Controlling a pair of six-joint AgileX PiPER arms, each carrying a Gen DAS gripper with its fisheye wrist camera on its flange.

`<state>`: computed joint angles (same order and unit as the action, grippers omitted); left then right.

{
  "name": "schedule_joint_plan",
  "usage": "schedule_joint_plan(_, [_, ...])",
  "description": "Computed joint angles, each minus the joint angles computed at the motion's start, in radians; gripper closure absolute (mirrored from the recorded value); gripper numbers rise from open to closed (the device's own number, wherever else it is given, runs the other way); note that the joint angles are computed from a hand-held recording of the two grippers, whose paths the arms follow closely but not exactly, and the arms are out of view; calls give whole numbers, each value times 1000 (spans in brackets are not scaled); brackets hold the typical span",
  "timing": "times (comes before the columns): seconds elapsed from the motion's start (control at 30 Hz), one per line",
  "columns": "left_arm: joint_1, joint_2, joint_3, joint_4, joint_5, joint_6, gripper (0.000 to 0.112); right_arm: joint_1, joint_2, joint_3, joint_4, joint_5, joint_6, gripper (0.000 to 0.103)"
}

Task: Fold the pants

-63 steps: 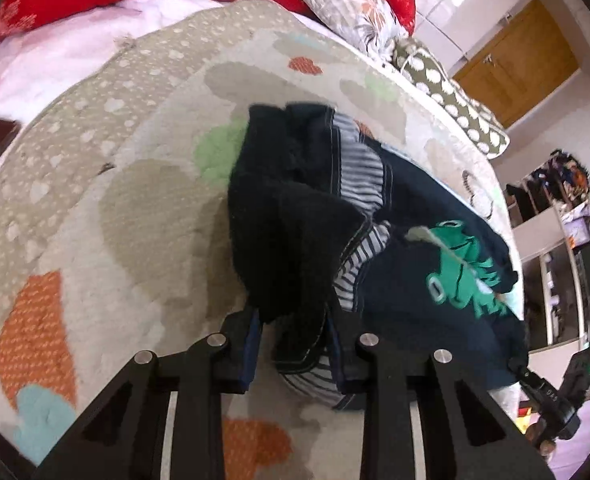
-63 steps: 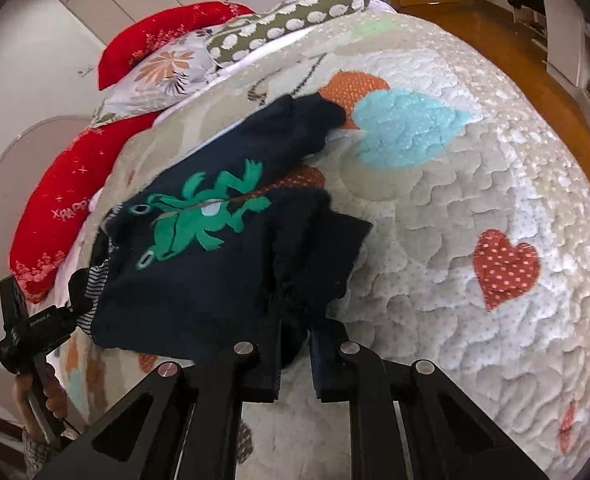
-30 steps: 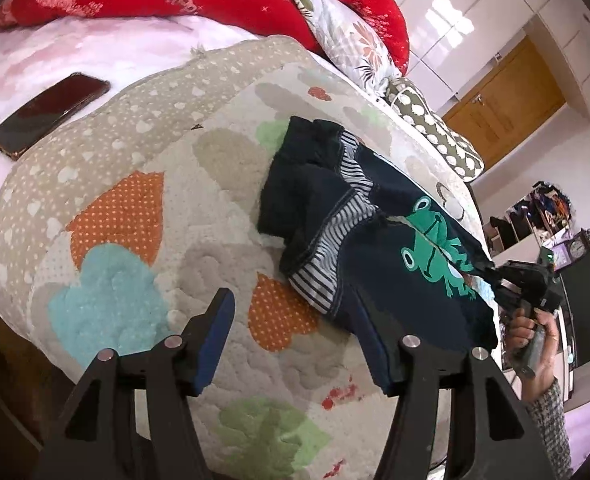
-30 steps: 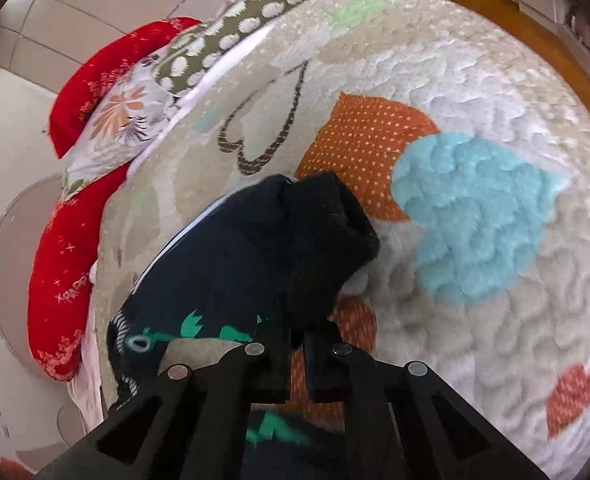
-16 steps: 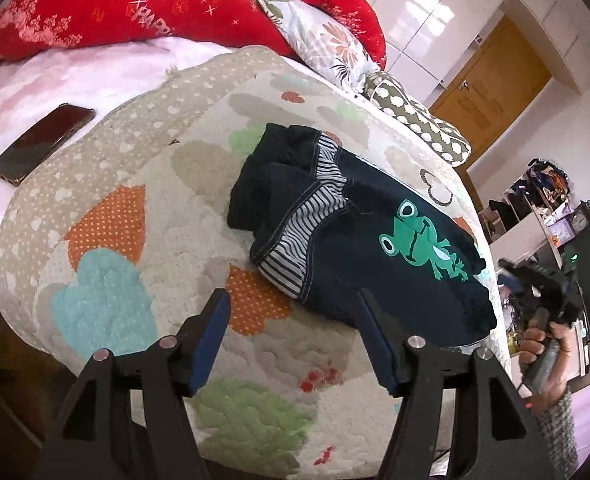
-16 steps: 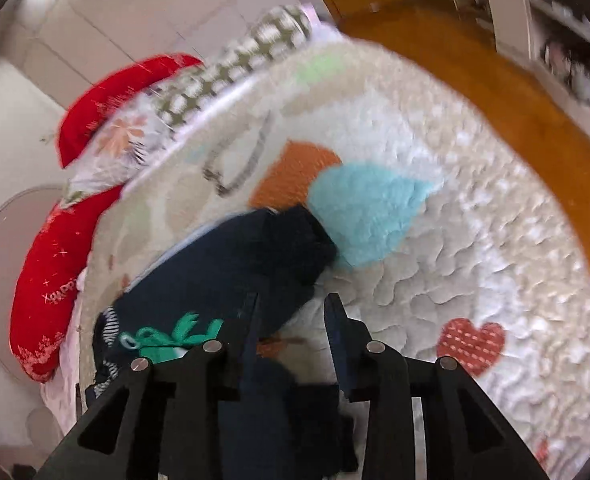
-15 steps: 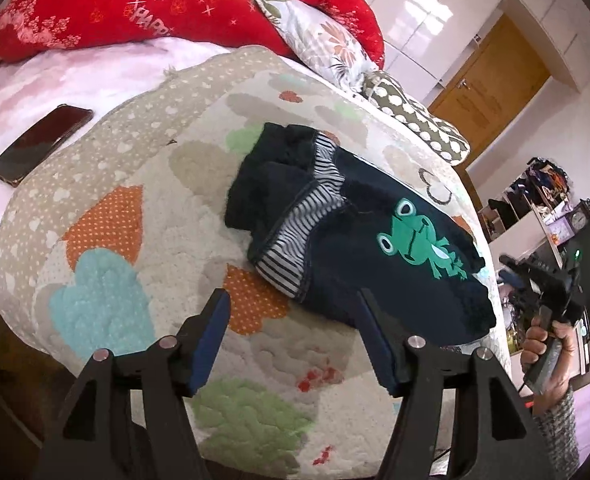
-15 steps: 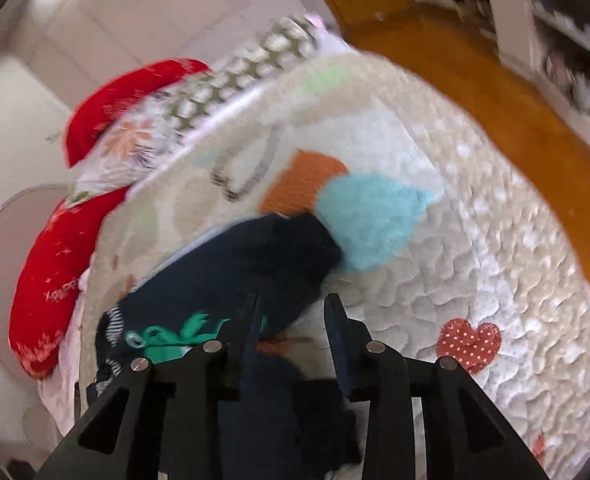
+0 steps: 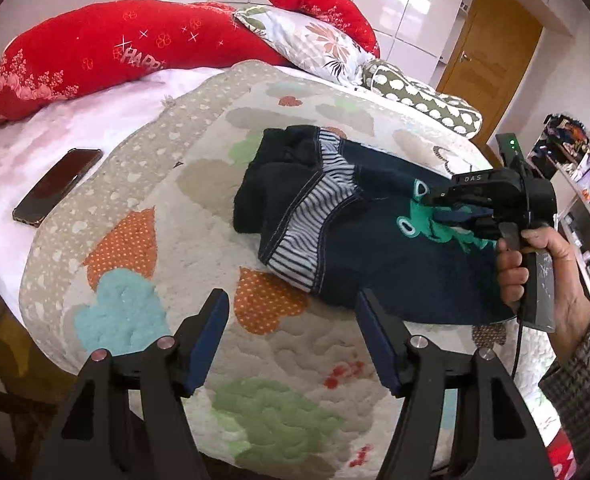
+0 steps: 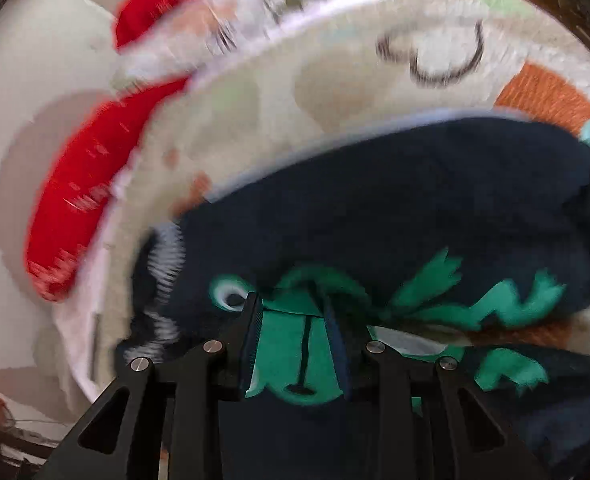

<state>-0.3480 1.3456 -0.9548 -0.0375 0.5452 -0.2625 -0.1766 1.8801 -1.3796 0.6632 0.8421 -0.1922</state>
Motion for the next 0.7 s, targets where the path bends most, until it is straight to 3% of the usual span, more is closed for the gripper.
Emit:
schedule_joint_plan(0.1, [-2, -1, 8, 27, -3, -21, 47, -11, -65, 75, 48, -42, -70, 68])
schedule_joint_plan(0.23, [-35, 3, 1, 111, 7, -109, 47, -94, -279, 268, 138, -57, -266, 68])
schedule_joint_plan(0.37, [-117, 2, -14, 248, 45, -252, 47, -237, -520, 496, 180, -71, -456, 55])
schedule_joint_plan(0.43, [-152, -1, -27, 287, 66, -295, 47, -326, -637, 607, 181, -88, -531, 52])
schedule_joint_plan(0.57, [-226, -22, -76, 347, 132, -357, 47, -569, -749, 734, 243, 4, -654, 52])
schedule_joint_plan(0.7, [-320, -48, -123, 469, 204, -466, 38, -727, -795, 709, 239, 92, -717, 52])
